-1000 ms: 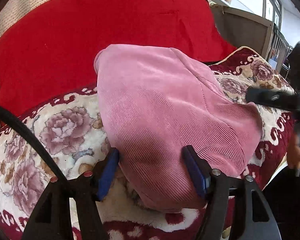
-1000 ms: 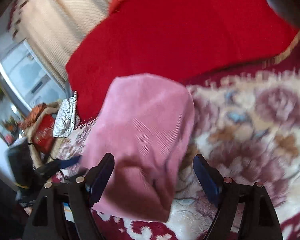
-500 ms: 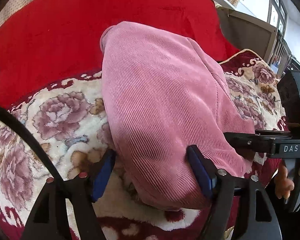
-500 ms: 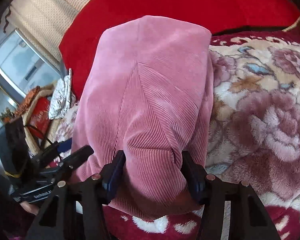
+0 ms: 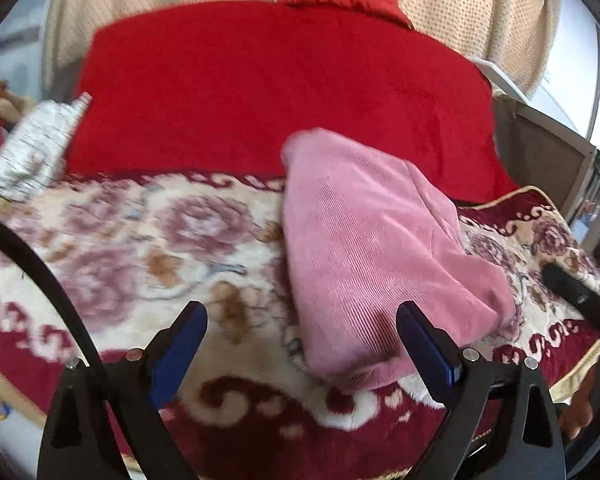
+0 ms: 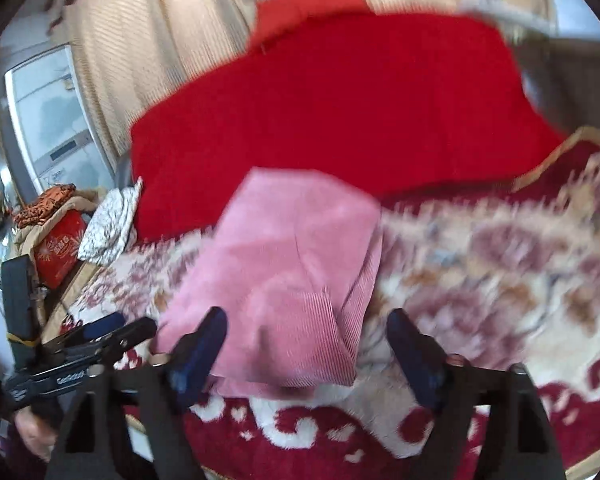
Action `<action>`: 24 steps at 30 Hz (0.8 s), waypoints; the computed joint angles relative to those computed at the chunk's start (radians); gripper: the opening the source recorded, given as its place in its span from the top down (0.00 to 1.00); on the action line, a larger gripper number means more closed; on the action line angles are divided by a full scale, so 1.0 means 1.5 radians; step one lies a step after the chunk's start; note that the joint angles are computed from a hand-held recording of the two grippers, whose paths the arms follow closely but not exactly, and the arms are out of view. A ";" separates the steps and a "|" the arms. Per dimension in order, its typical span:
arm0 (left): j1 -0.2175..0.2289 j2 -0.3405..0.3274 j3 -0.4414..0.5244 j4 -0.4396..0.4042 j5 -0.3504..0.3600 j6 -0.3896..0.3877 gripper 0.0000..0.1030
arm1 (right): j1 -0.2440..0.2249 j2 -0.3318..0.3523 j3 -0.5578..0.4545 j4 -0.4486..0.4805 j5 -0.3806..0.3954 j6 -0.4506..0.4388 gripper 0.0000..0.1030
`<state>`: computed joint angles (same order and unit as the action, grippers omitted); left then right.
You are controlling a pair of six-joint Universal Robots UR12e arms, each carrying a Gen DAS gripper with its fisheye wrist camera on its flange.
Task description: Fold large clothes
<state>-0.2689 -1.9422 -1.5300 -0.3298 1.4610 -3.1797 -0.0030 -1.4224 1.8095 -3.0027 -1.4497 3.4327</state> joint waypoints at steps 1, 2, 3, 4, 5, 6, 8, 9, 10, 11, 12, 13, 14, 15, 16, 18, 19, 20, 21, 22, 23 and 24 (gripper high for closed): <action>-0.004 0.008 -0.007 0.008 0.022 0.004 0.07 | 0.007 -0.004 0.003 -0.026 -0.020 -0.009 0.14; -0.009 0.018 -0.013 0.013 0.053 0.010 0.07 | 0.014 -0.012 0.010 -0.054 -0.039 -0.022 0.12; -0.014 0.029 -0.020 0.017 0.077 0.016 0.07 | 0.027 -0.008 -0.003 -0.054 -0.056 -0.023 0.12; -0.017 0.034 -0.022 0.021 0.092 0.021 0.07 | 0.030 -0.013 -0.003 -0.060 -0.061 -0.025 0.12; -0.019 0.042 -0.027 0.026 0.105 0.026 0.07 | 0.032 -0.019 0.000 -0.071 -0.056 -0.024 0.12; -0.022 0.050 -0.031 0.030 0.119 0.031 0.07 | 0.033 -0.026 0.003 -0.081 -0.051 -0.021 0.11; -0.026 0.064 -0.039 0.040 0.140 0.039 0.07 | 0.038 -0.038 0.006 -0.088 -0.051 -0.026 0.07; -0.029 0.074 -0.045 0.047 0.149 0.044 0.07 | 0.040 -0.044 0.010 -0.092 -0.052 -0.029 0.07; -0.029 0.079 -0.048 0.052 0.150 0.046 0.07 | 0.041 -0.053 0.012 -0.091 -0.047 -0.036 0.07; -0.029 0.084 -0.051 0.056 0.150 0.047 0.07 | 0.043 -0.059 0.012 -0.090 -0.049 -0.039 0.07; -0.029 0.094 -0.056 0.056 0.148 0.045 0.07 | 0.047 -0.063 0.012 -0.089 -0.054 -0.037 0.07; -0.029 0.095 -0.054 0.053 0.151 0.042 0.06 | 0.047 -0.073 0.015 -0.091 -0.049 -0.031 0.07; -0.031 0.101 -0.055 0.050 0.161 0.035 0.07 | 0.046 -0.080 0.017 -0.090 -0.044 -0.029 0.07; -0.034 0.105 -0.056 0.052 0.172 0.031 0.07 | 0.046 -0.089 0.019 -0.085 -0.042 -0.029 0.07; -0.036 0.109 -0.058 0.056 0.182 0.028 0.07 | 0.049 -0.096 0.019 -0.079 -0.044 -0.032 0.07; -0.044 0.119 -0.064 0.074 0.215 0.026 0.06 | 0.054 -0.106 0.020 -0.072 -0.050 -0.042 0.07; -0.047 0.123 -0.067 0.081 0.227 0.027 0.06 | 0.057 -0.111 0.021 -0.071 -0.055 -0.050 0.07; -0.050 0.127 -0.069 0.088 0.239 0.028 0.06 | 0.061 -0.118 0.024 -0.071 -0.060 -0.059 0.07; -0.054 0.133 -0.072 0.092 0.255 0.029 0.06 | 0.065 -0.124 0.026 -0.067 -0.065 -0.067 0.07; -0.056 0.135 -0.072 0.091 0.264 0.031 0.06 | 0.070 -0.130 0.027 -0.060 -0.069 -0.076 0.07; -0.059 0.139 -0.073 0.087 0.275 0.034 0.06 | 0.074 -0.136 0.028 -0.051 -0.073 -0.085 0.07; -0.064 0.145 -0.074 0.082 0.287 0.044 0.06 | 0.080 -0.141 0.028 -0.046 -0.082 -0.090 0.07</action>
<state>-0.3647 -1.7249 -1.6404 -0.2061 1.8918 -3.1136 0.1169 -1.6341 1.8518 -3.0713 -1.5725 3.2975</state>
